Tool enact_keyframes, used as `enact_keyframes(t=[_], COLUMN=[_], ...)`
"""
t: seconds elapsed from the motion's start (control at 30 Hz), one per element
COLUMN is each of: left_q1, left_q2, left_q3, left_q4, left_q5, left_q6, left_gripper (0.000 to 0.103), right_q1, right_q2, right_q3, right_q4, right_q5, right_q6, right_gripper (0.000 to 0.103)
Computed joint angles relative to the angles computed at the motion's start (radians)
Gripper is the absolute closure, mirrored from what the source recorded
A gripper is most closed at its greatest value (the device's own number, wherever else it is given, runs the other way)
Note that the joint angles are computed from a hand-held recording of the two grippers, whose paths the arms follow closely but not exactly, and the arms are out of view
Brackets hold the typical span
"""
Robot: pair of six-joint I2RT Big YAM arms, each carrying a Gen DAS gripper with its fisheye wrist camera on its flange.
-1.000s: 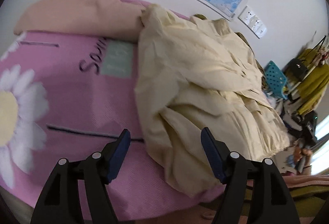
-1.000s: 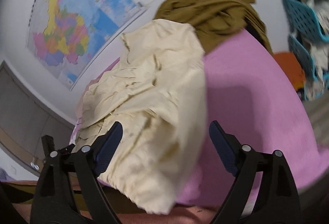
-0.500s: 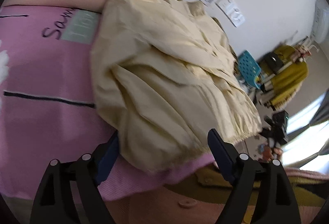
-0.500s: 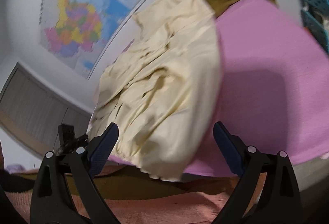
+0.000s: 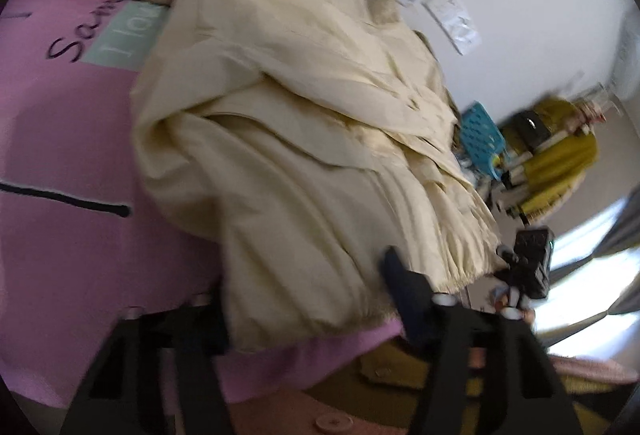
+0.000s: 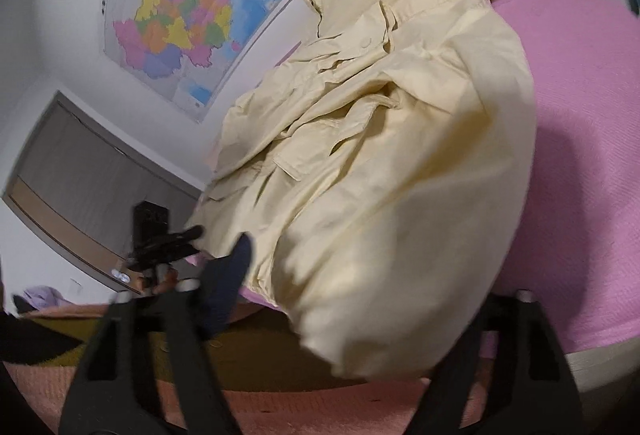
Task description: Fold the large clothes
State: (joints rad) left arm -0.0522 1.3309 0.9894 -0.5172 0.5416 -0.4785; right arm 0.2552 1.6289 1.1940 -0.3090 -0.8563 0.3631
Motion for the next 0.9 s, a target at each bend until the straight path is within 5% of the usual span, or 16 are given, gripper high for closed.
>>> enact_keyframes(t=[0.07, 0.17, 0.63, 0.9], left_q1=[0.013, 0.026, 0.064, 0.064], left_q2=[0.003, -0.007, -0.208, -0.206], left_q3=[-0.003, -0.014, -0.034, 0.015], left_q4=[0.006, 0.018, 0.022, -0.025], left_q5=[0.008, 0.021, 0.017, 0.001], left_q6=[-0.030, -0.064, -0.016, 0.015], left_gripper=[0.067, 0.078, 0.088, 0.088], right_q1=[-0.007, -0.018, -0.009, -0.002], right_q2=[0.004, -0.009, -0.195, -0.198], right_q3=[-0.010, -0.043, -0.120, -0.094], right_q4=[0.033, 0.139, 0.296, 0.320], right_q5=[-0.010, -0.058, -0.083, -0.056], right_q6=[0.046, 0.135, 0.180, 0.225], right_gripper=[0.068, 0.081, 0.086, 0.086])
